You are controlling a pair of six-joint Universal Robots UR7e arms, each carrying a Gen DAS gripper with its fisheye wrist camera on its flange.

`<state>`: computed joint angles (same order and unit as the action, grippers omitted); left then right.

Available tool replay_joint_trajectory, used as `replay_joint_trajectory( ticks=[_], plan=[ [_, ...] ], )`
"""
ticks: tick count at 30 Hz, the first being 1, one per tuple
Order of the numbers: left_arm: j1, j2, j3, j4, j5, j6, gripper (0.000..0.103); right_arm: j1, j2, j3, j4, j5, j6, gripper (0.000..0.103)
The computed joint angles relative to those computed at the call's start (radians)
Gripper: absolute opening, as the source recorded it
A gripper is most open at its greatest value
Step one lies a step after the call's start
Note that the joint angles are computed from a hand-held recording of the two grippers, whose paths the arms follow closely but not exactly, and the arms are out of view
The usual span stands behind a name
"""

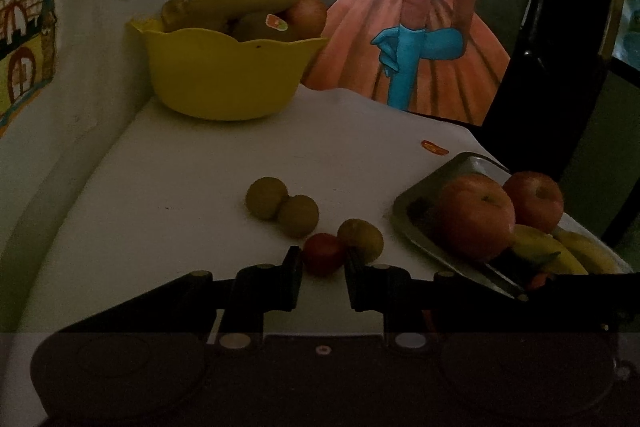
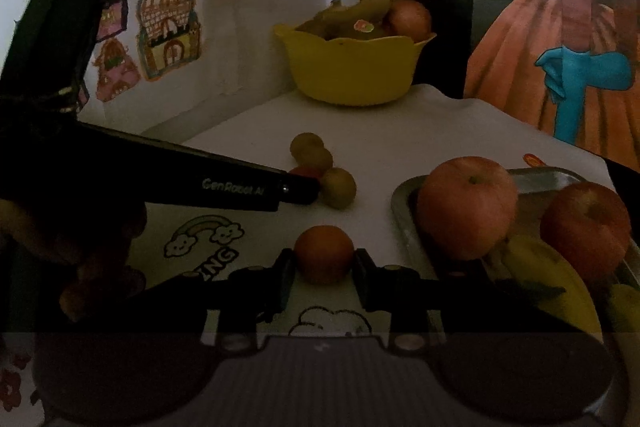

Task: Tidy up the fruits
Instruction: 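Carry the cherry tomato in the left tool to the tray while the right tool carries the orange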

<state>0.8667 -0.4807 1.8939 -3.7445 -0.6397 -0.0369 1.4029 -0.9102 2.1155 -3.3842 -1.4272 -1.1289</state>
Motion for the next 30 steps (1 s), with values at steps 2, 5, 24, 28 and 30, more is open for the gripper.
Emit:
replay_joint_trajectory(
  ticks=[2,5,24,28,30],
  plan=[
    [-0.004,-0.002,0.002,0.003,-0.007,-0.008,0.024,-0.007,-0.008,0.012,-0.008,0.008,0.008,0.036],
    [-0.01,-0.008,0.009,0.01,-0.019,-0.03,0.024,-0.019,-0.023,0.036,-0.033,0.023,0.014,0.036],
    [-0.087,0.049,0.022,-0.116,-0.085,0.014,0.024,-0.118,-0.181,0.185,-0.137,0.112,0.063,0.036],
    [-0.116,0.092,0.009,-0.193,-0.134,0.095,0.024,-0.149,-0.217,0.198,-0.154,0.133,0.085,0.036],
    [-0.128,0.11,0.001,-0.222,-0.158,0.126,0.024,-0.165,-0.232,0.202,-0.161,0.145,0.1,0.036]
  ],
)
